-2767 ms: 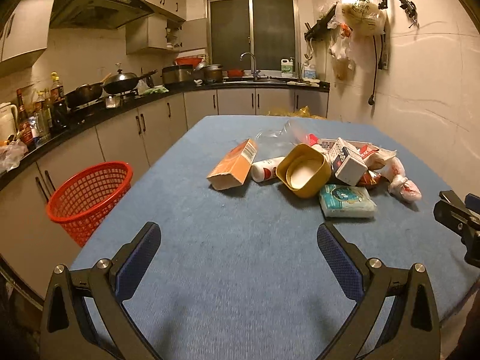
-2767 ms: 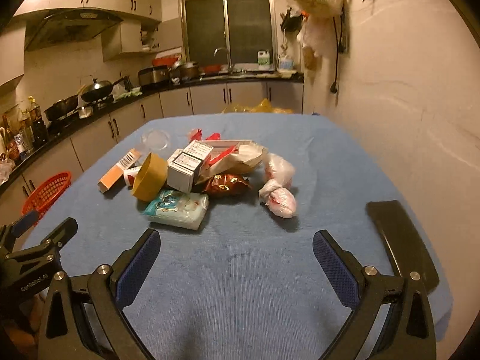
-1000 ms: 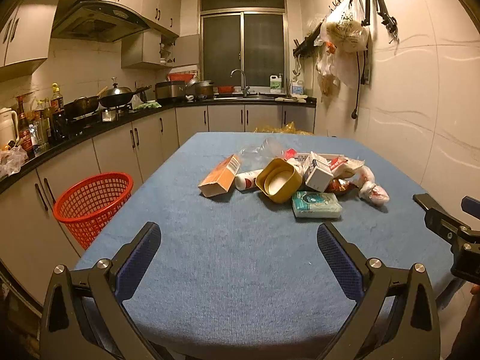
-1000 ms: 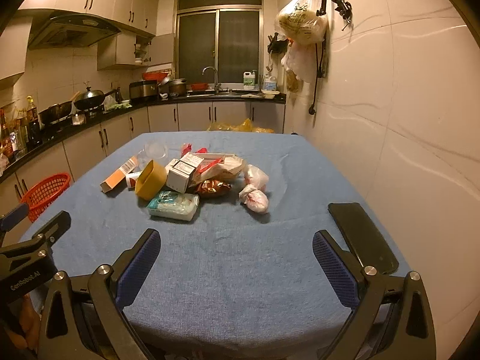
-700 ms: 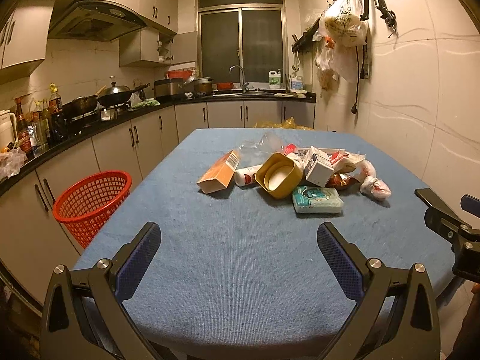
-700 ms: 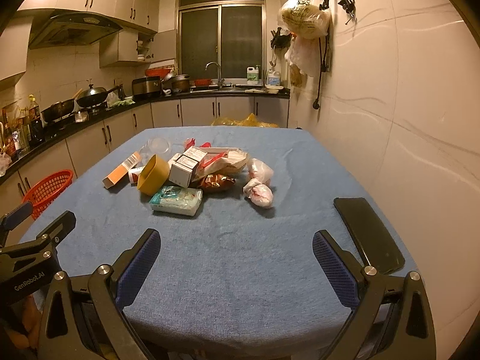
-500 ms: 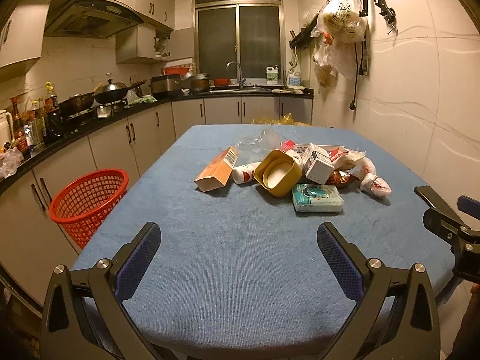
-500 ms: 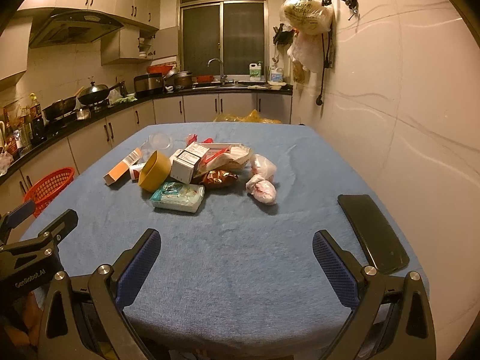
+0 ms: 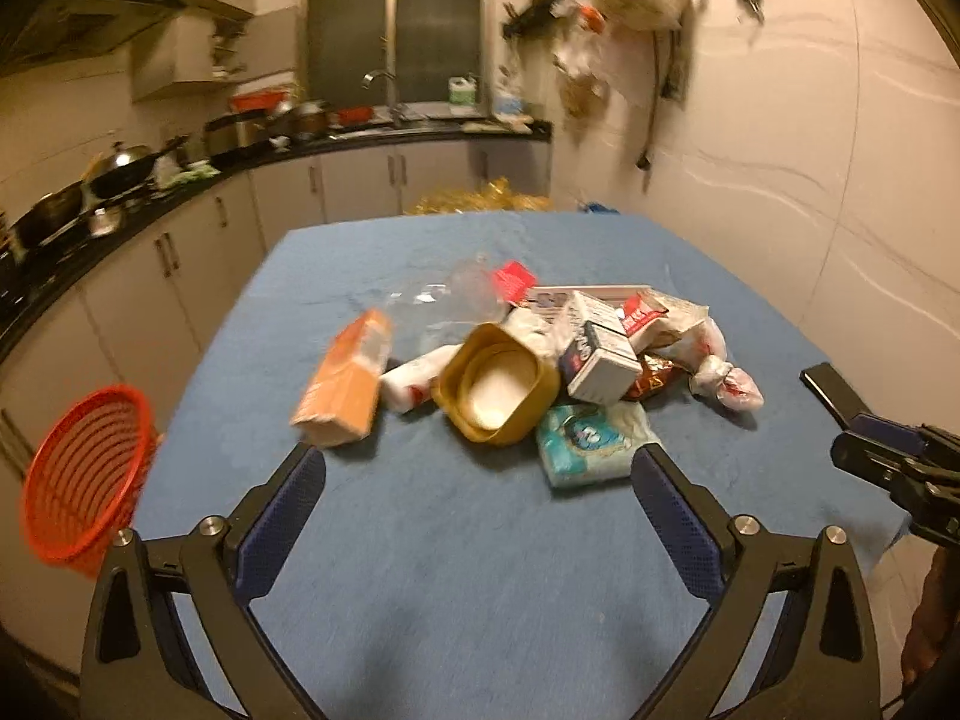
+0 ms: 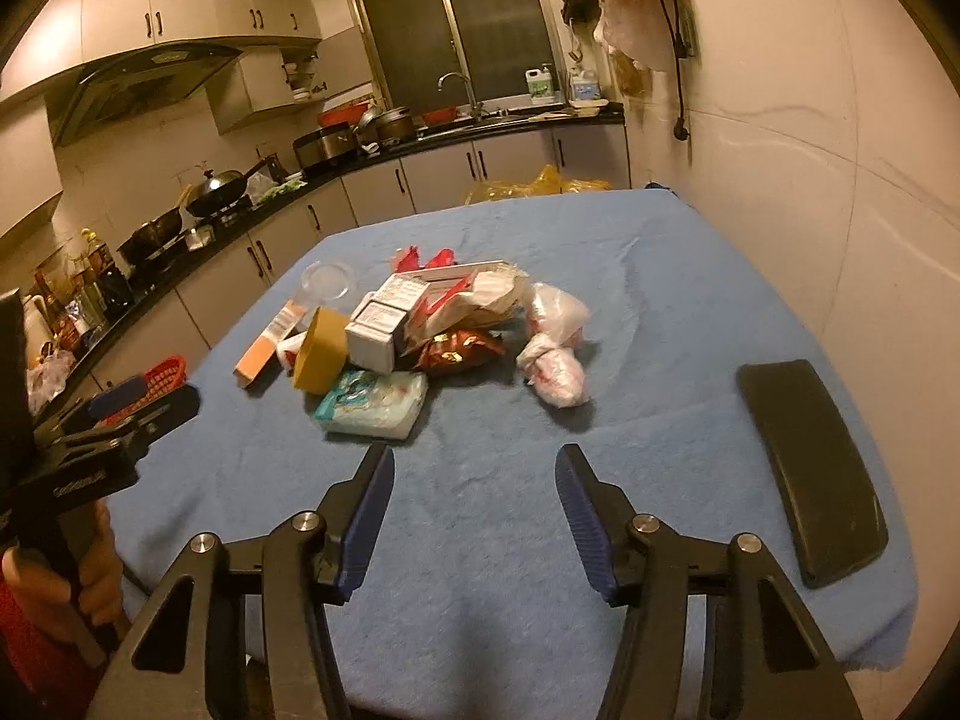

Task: Collect trash
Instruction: 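Grasp the tan square bowl with the left tool while the right tool grasps the knotted plastic bag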

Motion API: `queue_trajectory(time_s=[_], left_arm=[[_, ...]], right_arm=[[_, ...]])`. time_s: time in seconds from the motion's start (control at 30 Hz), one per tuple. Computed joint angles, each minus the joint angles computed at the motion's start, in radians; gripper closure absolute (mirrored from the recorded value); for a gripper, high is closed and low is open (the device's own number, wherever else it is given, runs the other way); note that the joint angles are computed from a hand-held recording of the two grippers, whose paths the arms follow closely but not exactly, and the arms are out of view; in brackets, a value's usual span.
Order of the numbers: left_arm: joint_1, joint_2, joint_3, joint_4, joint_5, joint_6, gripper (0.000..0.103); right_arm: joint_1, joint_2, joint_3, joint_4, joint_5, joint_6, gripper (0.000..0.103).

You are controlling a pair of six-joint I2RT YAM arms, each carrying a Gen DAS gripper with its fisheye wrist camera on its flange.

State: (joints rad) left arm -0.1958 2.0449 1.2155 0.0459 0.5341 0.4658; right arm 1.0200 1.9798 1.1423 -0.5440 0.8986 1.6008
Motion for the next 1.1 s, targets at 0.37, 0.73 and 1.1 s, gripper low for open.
queue_trajectory(time_s=[0.37, 0.73, 1.1], left_arm=[[-0.144, 0.222, 0.291, -0.142, -0.159, 0.033, 0.032], [-0.15, 0.337, 0.438, -0.248, -0.143, 0.022, 0.089], [-0.085, 0.215, 0.262, -0.185, -0.019, 0.02, 0.098]], right_arm=[[-0.192, -0.125, -0.209, 0.339, -0.147, -0.271, 0.047], [-0.403, 0.008, -0.147, 0.416, -0.325, -0.423, 0.062], [-0.286, -0.033, -0.183, 0.36, -0.2, -0.302, 0.076]])
